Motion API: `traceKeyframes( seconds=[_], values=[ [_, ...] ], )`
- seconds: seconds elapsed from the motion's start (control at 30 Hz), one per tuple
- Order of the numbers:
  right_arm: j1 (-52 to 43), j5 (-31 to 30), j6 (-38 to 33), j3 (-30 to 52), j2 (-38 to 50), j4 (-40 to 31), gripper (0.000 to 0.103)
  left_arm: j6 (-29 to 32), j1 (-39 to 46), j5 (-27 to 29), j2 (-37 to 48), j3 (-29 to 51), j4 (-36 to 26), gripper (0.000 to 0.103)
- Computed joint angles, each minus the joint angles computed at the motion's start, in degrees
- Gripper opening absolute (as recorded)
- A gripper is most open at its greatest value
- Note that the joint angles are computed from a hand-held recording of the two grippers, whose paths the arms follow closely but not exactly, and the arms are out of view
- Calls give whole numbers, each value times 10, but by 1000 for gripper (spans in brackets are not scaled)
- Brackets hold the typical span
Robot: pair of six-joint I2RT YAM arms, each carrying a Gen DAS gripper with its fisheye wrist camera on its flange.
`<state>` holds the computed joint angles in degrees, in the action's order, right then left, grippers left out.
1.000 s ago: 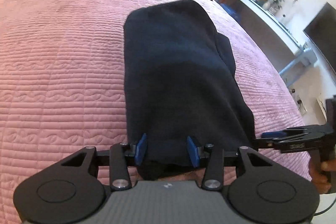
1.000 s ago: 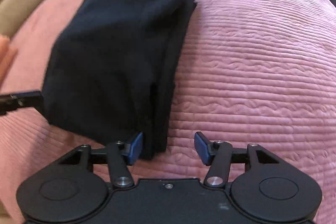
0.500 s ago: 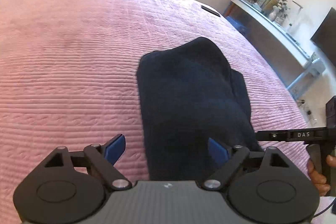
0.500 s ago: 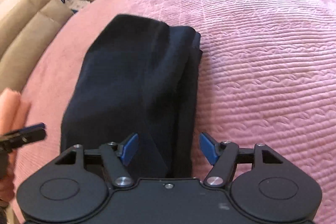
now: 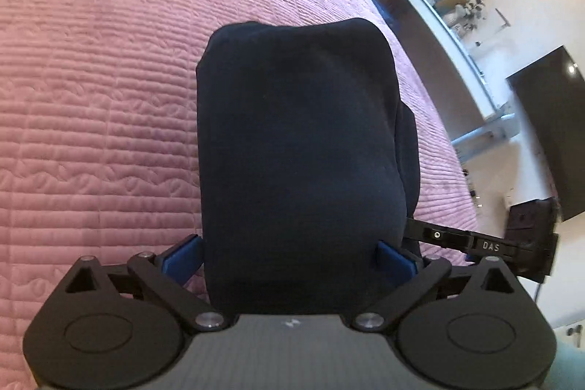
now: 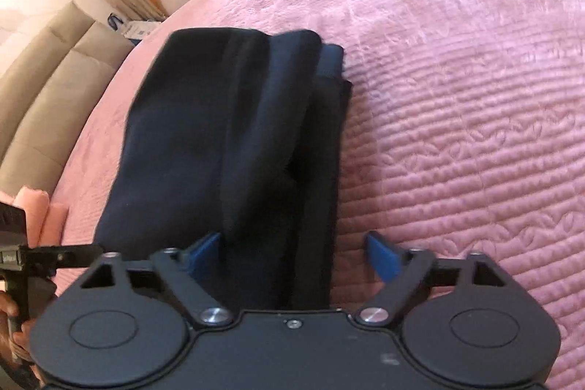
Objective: Fold large clothes
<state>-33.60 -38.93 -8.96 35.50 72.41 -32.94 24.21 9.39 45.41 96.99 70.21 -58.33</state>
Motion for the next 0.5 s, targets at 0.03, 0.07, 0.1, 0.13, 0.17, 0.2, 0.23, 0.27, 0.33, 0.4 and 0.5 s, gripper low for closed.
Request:
traceKeyframes(
  seconds=[0.03,0.07,0.1,0.13,0.17,0.2,0.23,0.27,0.33,0.4,0.5],
  values=[
    [-7,-10,-14,3,6,-5,102,3,2,9,11,2,-3,103],
    [-10,-16,-31,9,12,-13,103,7,5,20,24,6,-9,103],
    [-12,-23,-47,16,20,-22,103,10,8,31,38,10,-15,103],
    [-16,-34,-65,25,31,-36,103,13,11,42,53,15,-21,103],
    [-23,-52,-85,35,49,-51,103,17,15,54,69,21,-30,103],
    [-32,-70,-104,46,70,-67,103,19,19,64,81,24,-36,103],
    [-38,-79,-113,52,82,-76,103,20,21,72,89,25,-40,103],
    [-42,-86,-118,55,90,-79,103,22,23,79,94,22,-40,103],
    [-47,-97,-118,54,100,-75,103,30,25,88,104,22,-38,103],
    [-37,-99,-102,42,92,-52,103,29,24,95,115,24,-36,103],
    [-11,-90,-63,19,62,-11,79,2,12,93,96,-2,10,102]
  ],
)
